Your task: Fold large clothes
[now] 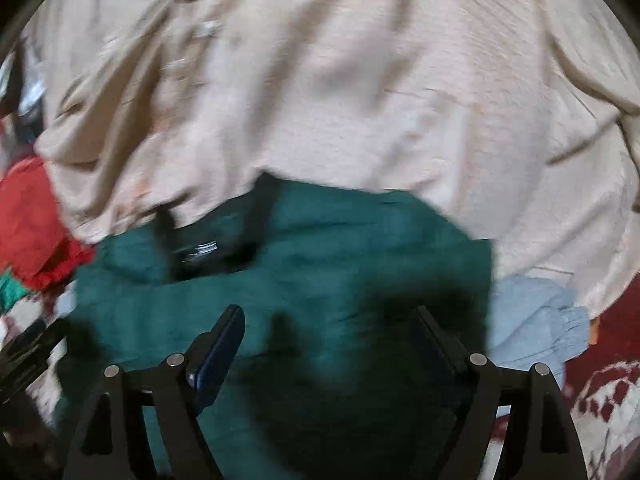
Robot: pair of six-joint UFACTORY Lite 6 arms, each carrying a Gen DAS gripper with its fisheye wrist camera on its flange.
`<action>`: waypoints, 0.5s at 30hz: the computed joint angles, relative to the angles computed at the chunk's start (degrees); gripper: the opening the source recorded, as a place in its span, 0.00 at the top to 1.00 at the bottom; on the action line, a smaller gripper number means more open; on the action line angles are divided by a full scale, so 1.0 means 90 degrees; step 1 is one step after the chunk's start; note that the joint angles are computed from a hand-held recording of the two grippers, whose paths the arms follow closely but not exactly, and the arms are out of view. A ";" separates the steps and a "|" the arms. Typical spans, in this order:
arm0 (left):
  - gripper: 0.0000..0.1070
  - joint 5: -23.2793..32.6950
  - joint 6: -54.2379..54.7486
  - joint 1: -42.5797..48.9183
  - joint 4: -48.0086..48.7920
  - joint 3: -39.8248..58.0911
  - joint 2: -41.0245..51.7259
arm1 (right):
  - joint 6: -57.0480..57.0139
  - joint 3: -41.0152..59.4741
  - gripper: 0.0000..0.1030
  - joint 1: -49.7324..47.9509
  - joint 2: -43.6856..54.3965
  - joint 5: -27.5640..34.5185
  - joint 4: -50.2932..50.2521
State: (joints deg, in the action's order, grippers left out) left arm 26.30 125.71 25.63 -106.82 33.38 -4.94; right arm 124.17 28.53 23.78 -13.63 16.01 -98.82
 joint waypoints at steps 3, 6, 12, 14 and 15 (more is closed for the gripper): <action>0.20 0.0104 -0.0462 -0.0299 0.0820 0.0022 0.0172 | -0.0039 0.0508 0.17 0.0894 0.1256 0.0335 0.0477; 0.20 -0.0687 -0.1496 -0.0920 0.1909 0.0497 0.1143 | 0.0820 0.0552 0.05 0.1077 0.2139 0.0727 -0.0311; 0.06 -0.0959 -0.2135 -0.1020 0.2285 0.0792 0.1519 | 0.1213 0.0426 0.00 0.0848 0.1958 0.0354 -0.0801; 0.05 -0.0891 -0.2495 -0.0981 0.2624 0.0919 0.1631 | 0.1112 0.0476 0.00 0.0804 0.1979 0.0344 -0.0765; 0.05 -0.0912 -0.2429 -0.0987 0.2564 0.0916 0.1645 | 0.1172 0.0482 0.00 0.0807 0.1995 0.0338 -0.0815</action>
